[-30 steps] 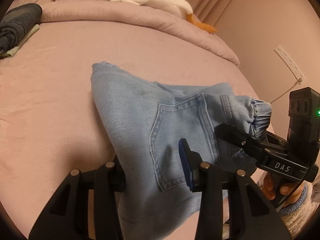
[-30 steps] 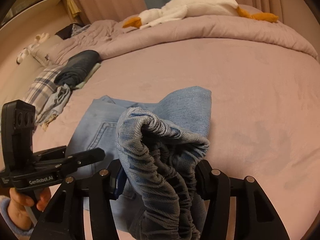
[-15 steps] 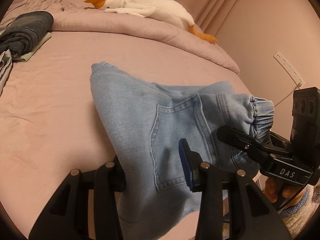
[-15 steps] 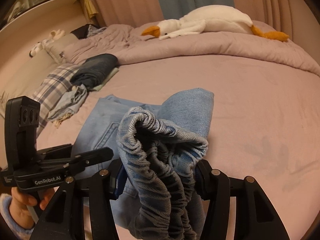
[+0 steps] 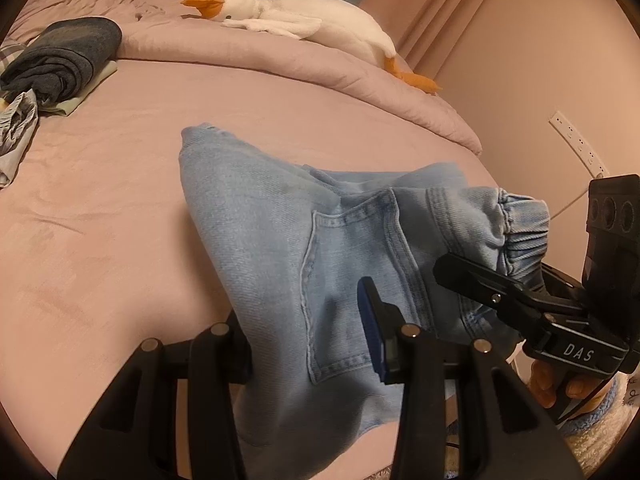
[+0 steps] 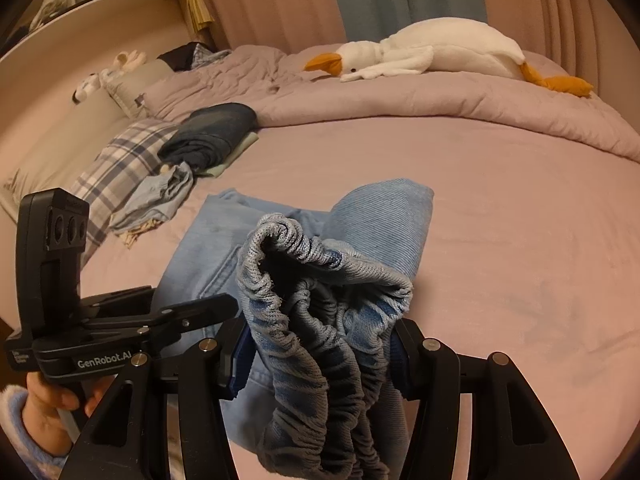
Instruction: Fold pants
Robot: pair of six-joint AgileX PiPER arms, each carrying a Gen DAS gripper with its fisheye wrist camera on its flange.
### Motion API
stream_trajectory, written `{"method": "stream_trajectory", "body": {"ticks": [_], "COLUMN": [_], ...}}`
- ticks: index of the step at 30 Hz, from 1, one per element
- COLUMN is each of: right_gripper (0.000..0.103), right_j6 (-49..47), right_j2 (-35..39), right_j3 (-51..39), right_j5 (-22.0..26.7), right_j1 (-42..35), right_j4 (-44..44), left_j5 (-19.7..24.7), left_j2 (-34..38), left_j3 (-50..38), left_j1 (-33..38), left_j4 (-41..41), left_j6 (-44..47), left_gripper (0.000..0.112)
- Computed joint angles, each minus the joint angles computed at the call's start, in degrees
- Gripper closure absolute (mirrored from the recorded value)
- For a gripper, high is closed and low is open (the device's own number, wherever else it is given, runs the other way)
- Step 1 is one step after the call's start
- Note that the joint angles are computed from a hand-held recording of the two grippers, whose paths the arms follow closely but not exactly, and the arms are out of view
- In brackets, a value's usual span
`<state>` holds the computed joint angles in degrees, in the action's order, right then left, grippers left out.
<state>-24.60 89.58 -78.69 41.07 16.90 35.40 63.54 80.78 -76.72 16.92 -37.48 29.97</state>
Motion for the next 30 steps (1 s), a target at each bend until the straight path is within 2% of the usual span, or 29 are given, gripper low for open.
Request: {"method": "stream_trajectory", "body": {"ticks": [30], "right_gripper": [0.046], "right_j6": [1.6], "right_j2": [2.68], "right_j3": [-4.94], "right_j5": [0.56], "right_j1": [3.75], "right_j4": [-1.85], "left_j5": [1.2], "left_j2": [-1.11], "left_j3": [-1.19], "left_j1": [3.91], "left_j4": [0.48], "left_j6": [-0.38], "left_gripper": [0.071]}}
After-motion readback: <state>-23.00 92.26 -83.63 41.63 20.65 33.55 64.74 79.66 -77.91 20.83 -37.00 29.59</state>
